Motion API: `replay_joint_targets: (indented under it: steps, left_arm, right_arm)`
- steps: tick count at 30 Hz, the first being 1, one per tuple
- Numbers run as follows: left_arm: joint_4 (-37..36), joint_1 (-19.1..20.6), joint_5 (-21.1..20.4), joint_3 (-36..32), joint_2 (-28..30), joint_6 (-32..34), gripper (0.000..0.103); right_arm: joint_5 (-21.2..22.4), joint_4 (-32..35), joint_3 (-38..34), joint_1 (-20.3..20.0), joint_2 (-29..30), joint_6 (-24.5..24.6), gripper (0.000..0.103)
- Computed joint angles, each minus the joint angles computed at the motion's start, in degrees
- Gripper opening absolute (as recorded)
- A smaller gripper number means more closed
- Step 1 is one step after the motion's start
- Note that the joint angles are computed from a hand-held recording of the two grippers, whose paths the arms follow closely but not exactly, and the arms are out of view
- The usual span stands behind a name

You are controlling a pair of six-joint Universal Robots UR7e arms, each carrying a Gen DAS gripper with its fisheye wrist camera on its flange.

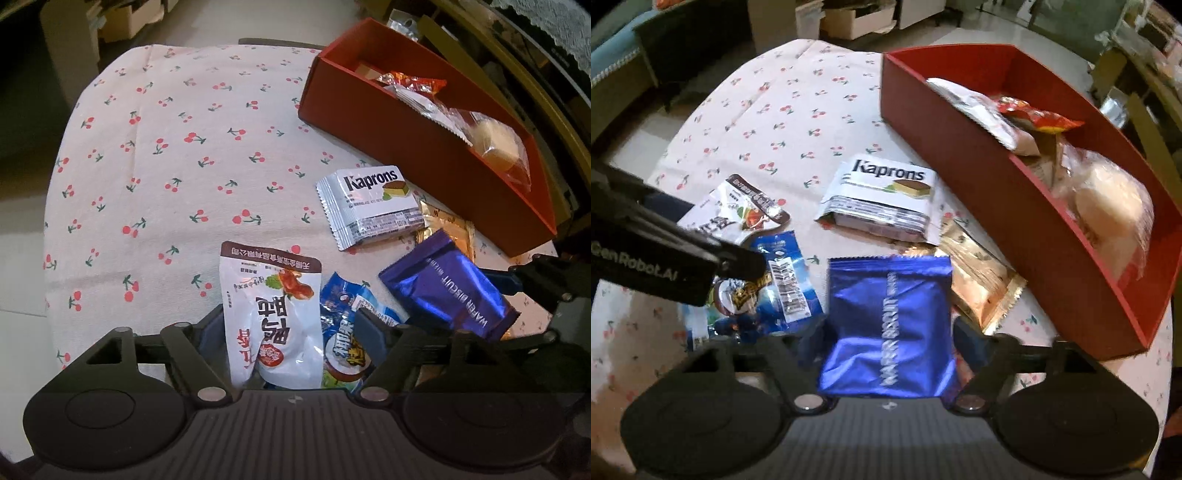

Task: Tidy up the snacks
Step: 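Grasp the white nut-print bag with left tool while right tool grasps the blue wafer biscuit bag, then lift both bags and carry them over the red box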

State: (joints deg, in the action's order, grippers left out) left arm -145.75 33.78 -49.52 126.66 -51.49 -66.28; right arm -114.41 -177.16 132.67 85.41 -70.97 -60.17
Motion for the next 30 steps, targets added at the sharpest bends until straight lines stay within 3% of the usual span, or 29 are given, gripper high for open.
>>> replay_joint_targets:
  steps: [3,4,5,16,23,26,30]
  left_arm:
    - [0.3,-0.3,0.4,0.0,-0.1,-0.1,0.07]
    - [1.3,-0.5,0.8,-0.1,-0.2,-0.6,0.059]
    - [2.3,-0.7,1.0,-0.4,-0.2,-0.9,0.059]
    - [2.5,-3.6,1.8,-1.7,0.0,-2.5,0.058]
    - [3.7,-5.8,4.9,-3.4,-1.2,-3.5,0.058]
    - [0.9,-5.4,5.8,-5.0,-0.8,0.1,0.058]
    - [-7.0,-3.8,6.5,-7.6,1.4,8.5,0.058]
  right_arm:
    - [0.7,0.8,0.1,-0.9,-1.4,0.2,0.074]
    - [0.9,1.0,0.2,-1.1,-1.8,0.3,0.073]
    - [1.2,1.4,0.4,-1.2,-2.4,0.5,0.073]
    - [9.0,5.4,1.6,-2.4,-10.8,3.4,0.073]
    - [14.2,6.8,0.5,-2.4,-14.6,7.0,0.073]
    - [16.9,7.3,-0.4,-2.8,-16.0,9.8,0.073]
    - [18.1,6.0,-3.5,-2.8,-13.7,13.6,0.073]
